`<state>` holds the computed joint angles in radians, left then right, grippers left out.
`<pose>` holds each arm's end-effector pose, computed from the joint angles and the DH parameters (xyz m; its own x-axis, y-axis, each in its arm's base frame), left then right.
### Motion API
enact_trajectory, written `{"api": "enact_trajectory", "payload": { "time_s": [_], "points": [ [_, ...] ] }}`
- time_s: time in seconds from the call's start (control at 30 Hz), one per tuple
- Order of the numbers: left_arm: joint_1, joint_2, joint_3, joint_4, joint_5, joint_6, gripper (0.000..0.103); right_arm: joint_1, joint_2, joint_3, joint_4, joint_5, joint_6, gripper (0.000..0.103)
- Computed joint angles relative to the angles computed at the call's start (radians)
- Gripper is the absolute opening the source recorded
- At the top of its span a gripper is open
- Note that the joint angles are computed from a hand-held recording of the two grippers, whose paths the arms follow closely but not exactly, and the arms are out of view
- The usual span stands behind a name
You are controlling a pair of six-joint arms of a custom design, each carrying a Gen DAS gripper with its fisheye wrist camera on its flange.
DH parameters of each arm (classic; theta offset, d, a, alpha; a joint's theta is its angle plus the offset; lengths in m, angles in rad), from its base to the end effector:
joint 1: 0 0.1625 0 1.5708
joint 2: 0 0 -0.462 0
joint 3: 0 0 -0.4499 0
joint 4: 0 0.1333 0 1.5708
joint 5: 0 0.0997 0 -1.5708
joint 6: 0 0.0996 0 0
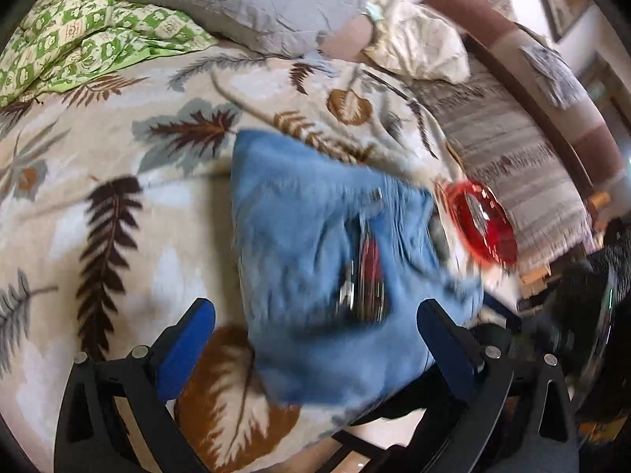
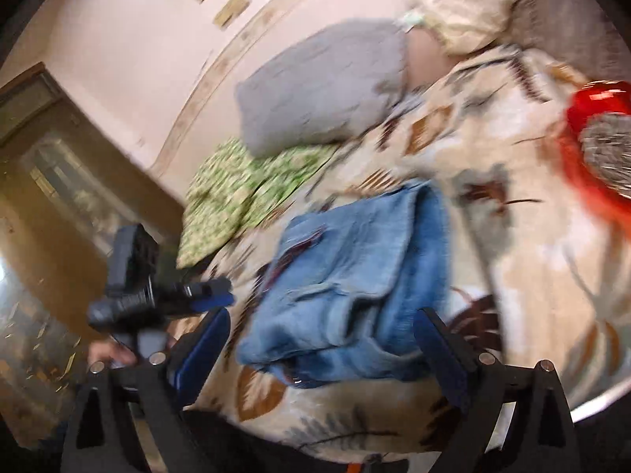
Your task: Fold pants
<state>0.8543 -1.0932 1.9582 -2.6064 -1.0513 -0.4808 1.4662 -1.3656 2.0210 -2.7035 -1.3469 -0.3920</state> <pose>-0.2675 -0.5854 0.1621 -0.9288 0.1054 -0.3552 0.2455 0.8932 -0.3768 0.0936 -0.5970 0.3001 -0.9414 -0.3372 -0.0068 -0.2888 0.8165 -0.4999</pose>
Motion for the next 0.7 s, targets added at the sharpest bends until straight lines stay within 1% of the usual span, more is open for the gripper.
{"api": "enact_trajectory", "payload": {
  "time_s": [0.03, 0.07, 0.1, 0.13, 0.17, 0.2, 0.27, 0.3, 0.33, 0.37, 0.4, 0.43, 0.47, 0.5, 0.57, 0.6, 0.63, 0.7],
  "points": [
    [-0.008, 0.000, 0.010, -0.010, 0.003, 0.024, 0.102, 0.013, 0.015, -0.022, 0.033, -0.023, -0.013, 0.093],
    [-0.020, -0.007, 0.043, -0.042, 0.014, 0.076, 0.102, 0.020, 0.024, -0.035, 0.052, -0.035, -0.029, 0.091],
    [-0.032, -0.004, 0.060, -0.064, 0.031, 0.113, 0.102, 0.029, 0.023, -0.039, 0.079, -0.050, -0.045, 0.085],
    [-0.042, -0.006, 0.076, -0.075, 0.043, 0.149, 0.102, 0.039, 0.041, -0.061, 0.107, -0.073, -0.049, 0.082],
    [-0.052, -0.008, 0.089, -0.082, 0.054, 0.187, 0.102, 0.043, 0.051, -0.073, 0.128, -0.081, -0.045, 0.079],
    [-0.059, -0.006, 0.097, -0.089, 0.064, 0.212, 0.102, 0.044, 0.055, -0.079, 0.145, -0.079, -0.046, 0.073],
    [-0.073, 0.008, 0.103, -0.097, 0.092, 0.282, 0.102, 0.052, 0.066, -0.086, 0.154, -0.093, -0.065, 0.064],
    [-0.078, 0.019, 0.100, -0.096, 0.101, 0.319, 0.102, 0.054, 0.072, -0.092, 0.163, -0.091, -0.079, 0.049],
    [-0.078, 0.025, 0.096, -0.090, 0.098, 0.338, 0.100, 0.057, 0.083, -0.103, 0.184, -0.089, -0.088, 0.046],
    [-0.078, 0.037, 0.087, -0.076, 0.102, 0.360, 0.092, 0.061, 0.088, -0.105, 0.186, -0.097, -0.094, 0.044],
    [-0.080, 0.056, 0.072, -0.047, 0.137, 0.374, 0.080, 0.066, 0.090, -0.104, 0.186, -0.109, -0.104, 0.035],
    [-0.078, 0.073, 0.056, -0.025, 0.161, 0.370, 0.042, 0.070, 0.092, -0.101, 0.177, -0.126, -0.116, 0.028],
    [-0.069, 0.080, 0.039, 0.012, 0.161, 0.349, 0.031, 0.070, 0.097, -0.102, 0.174, -0.131, -0.117, 0.024],
    [-0.059, 0.080, 0.032, 0.016, 0.146, 0.329, 0.027, 0.067, 0.099, -0.106, 0.184, -0.135, -0.118, 0.022],
    [-0.048, 0.070, 0.034, 0.015, 0.113, 0.324, 0.022, 0.066, 0.093, -0.103, 0.181, -0.157, -0.141, 0.020],
    [-0.046, 0.066, 0.038, 0.017, 0.104, 0.329, 0.021, 0.066, 0.087, -0.098, 0.174, -0.174, -0.166, 0.019],
    [-0.040, 0.060, 0.043, 0.023, 0.091, 0.324, 0.019, 0.066, 0.084, -0.088, 0.155, -0.215, -0.192, 0.018],
    [-0.029, 0.060, 0.044, 0.033, 0.076, 0.300, 0.019, 0.046, 0.084, -0.087, 0.173, -0.232, -0.191, 0.018]
  ]
}}
